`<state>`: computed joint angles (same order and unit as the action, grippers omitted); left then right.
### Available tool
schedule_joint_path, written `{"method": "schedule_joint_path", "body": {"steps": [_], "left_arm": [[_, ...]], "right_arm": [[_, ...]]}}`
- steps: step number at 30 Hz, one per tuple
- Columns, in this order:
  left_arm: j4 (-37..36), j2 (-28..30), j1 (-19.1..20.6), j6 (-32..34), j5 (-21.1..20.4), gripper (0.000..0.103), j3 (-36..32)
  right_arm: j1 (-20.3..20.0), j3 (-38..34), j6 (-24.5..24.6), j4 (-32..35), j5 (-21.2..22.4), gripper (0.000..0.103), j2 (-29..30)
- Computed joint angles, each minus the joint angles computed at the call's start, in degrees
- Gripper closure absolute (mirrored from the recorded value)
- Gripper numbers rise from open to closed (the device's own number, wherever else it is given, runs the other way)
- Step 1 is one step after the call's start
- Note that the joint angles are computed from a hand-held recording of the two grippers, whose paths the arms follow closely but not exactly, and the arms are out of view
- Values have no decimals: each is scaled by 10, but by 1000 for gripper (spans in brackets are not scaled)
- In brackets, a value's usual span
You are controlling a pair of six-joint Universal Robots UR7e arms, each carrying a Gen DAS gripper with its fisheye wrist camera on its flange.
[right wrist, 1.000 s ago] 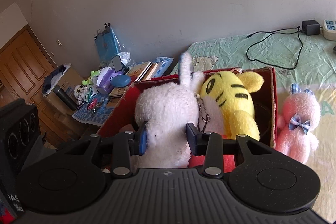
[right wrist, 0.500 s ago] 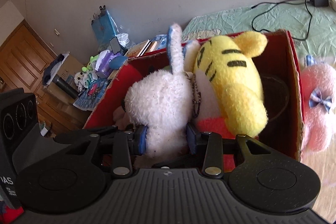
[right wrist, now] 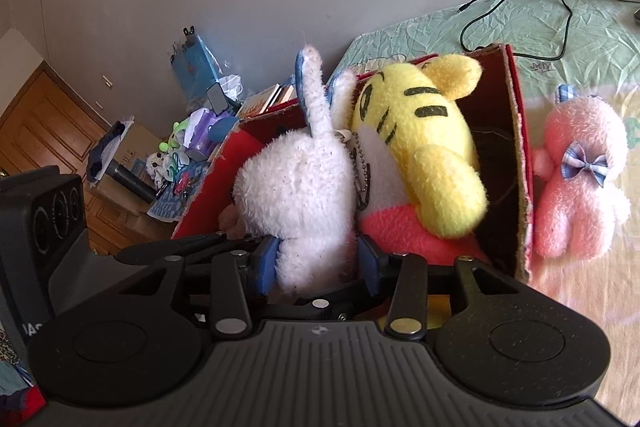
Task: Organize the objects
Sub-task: 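Lower the white rabbit into the red box with the right gripper, then open the right gripper to release the rabbit in the box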
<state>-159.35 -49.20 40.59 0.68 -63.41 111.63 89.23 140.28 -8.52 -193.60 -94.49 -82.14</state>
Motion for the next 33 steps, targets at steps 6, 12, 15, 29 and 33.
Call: {"method": "schedule_joint_path", "body": {"steps": [6, 12, 15, 29, 33], "left_arm": [[31, 3, -12, -20, 26, 31, -8], [44, 0, -18, -31, 31, 19, -8], [24, -2, -30, -27, 51, 17, 5], [14, -18, -59, -44, 93, 13, 30], [27, -26, -69, -62, 105, 12, 35]], "right_arm": [[0, 11, 15, -29, 2, 59, -6], [6, 22, 18, -68, -12, 60, 3], [7, 28, 16, -90, -16, 59, 8], [7, 54, 20, -133, -19, 57, 0], [1, 64, 25, -134, -10, 57, -14]]}}
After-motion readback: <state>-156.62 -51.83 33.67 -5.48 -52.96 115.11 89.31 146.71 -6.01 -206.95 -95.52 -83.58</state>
